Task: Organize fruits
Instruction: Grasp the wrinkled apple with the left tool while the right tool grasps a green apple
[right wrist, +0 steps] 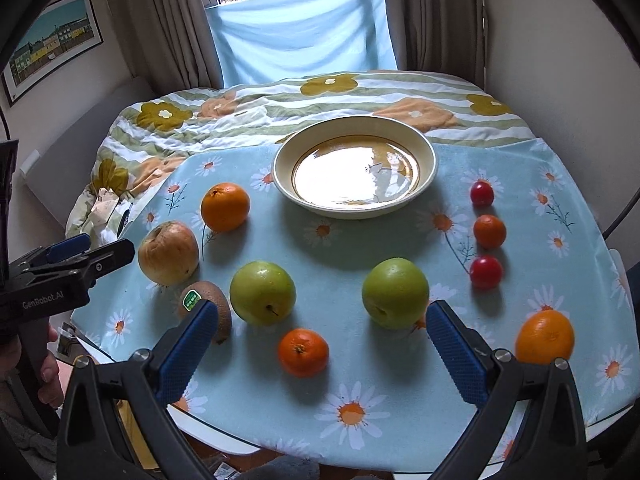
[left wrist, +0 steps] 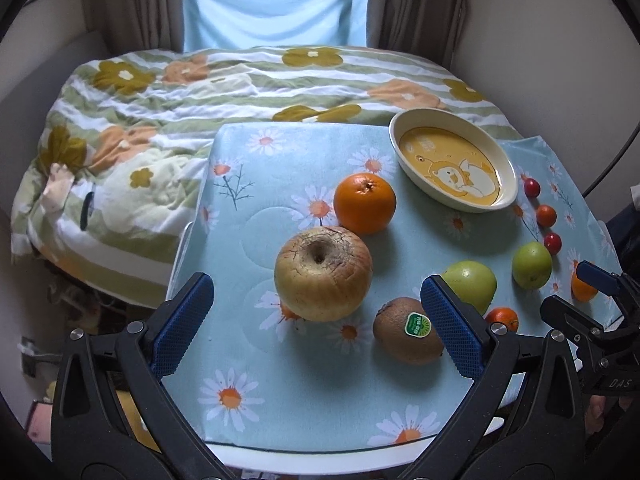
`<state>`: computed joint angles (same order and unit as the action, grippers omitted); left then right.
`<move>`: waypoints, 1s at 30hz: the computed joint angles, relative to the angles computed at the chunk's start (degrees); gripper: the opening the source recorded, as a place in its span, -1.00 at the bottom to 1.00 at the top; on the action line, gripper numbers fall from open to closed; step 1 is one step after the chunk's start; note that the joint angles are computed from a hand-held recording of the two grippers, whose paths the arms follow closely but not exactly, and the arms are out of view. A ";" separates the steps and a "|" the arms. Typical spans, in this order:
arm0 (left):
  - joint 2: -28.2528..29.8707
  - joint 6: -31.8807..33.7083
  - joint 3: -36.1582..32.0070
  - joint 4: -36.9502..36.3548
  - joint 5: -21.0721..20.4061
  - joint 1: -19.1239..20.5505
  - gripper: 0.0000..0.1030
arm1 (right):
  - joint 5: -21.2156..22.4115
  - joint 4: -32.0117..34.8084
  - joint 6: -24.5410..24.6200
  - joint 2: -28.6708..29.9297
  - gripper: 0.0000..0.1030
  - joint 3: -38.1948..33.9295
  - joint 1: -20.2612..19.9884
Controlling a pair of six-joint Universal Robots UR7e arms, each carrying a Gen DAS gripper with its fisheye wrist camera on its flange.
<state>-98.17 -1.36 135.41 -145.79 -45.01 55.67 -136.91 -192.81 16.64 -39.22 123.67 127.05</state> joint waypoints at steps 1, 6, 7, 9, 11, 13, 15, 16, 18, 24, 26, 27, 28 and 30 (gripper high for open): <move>0.96 1.10 -0.53 -0.53 -0.90 0.98 1.00 | 0.11 -0.10 -0.05 0.81 1.00 -0.67 -0.23; 4.39 4.83 -2.34 -1.55 -4.14 4.73 1.00 | 1.01 1.03 0.57 3.54 1.00 -3.53 -1.25; 4.96 5.41 -2.73 -1.52 -4.79 5.44 1.00 | 1.45 1.26 0.60 3.98 1.00 -3.99 -1.54; 6.07 6.49 -3.57 -1.52 -5.89 6.71 1.00 | 1.98 1.97 0.85 4.77 1.00 -4.86 -1.98; 7.12 7.24 -4.32 -1.52 -6.79 7.64 1.00 | 2.53 2.51 1.18 5.68 1.00 -5.83 -2.35; 8.13 7.91 -5.06 -1.49 -7.64 8.41 1.00 | 2.88 2.95 1.56 6.47 0.98 -6.57 -2.71; 8.98 8.63 -5.79 -1.19 -8.58 9.29 0.98 | 3.56 3.49 1.81 6.99 0.89 -7.12 -3.18; 9.35 8.80 -6.06 -0.82 -9.12 9.57 0.98 | 3.66 3.61 1.92 7.25 0.88 -7.29 -3.37; 9.94 9.40 -6.60 -0.48 -9.72 10.14 0.97 | 4.09 3.66 2.06 7.64 0.80 -7.61 -3.67; 11.16 10.00 -7.93 1.04 -11.98 11.70 0.55 | 5.12 4.59 3.13 8.11 0.58 -8.26 -4.21; 11.14 10.39 -7.59 0.69 -11.77 11.51 0.54 | 5.63 5.03 3.27 8.08 0.49 -8.45 -4.40; 11.11 10.80 -7.34 0.35 -11.49 11.35 0.54 | 5.93 5.32 3.40 8.05 0.46 -8.49 -4.54; 11.08 11.01 -7.20 0.22 -11.39 11.24 0.54 | 6.14 5.42 3.59 8.09 0.45 -8.55 -4.62; 11.01 11.12 -7.36 0.33 -11.77 11.51 0.54 | 6.43 5.47 3.93 8.25 0.39 -8.71 -4.78</move>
<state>-87.15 9.76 128.05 -145.45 -56.78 67.17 -130.49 -187.34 20.57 -30.97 114.96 122.27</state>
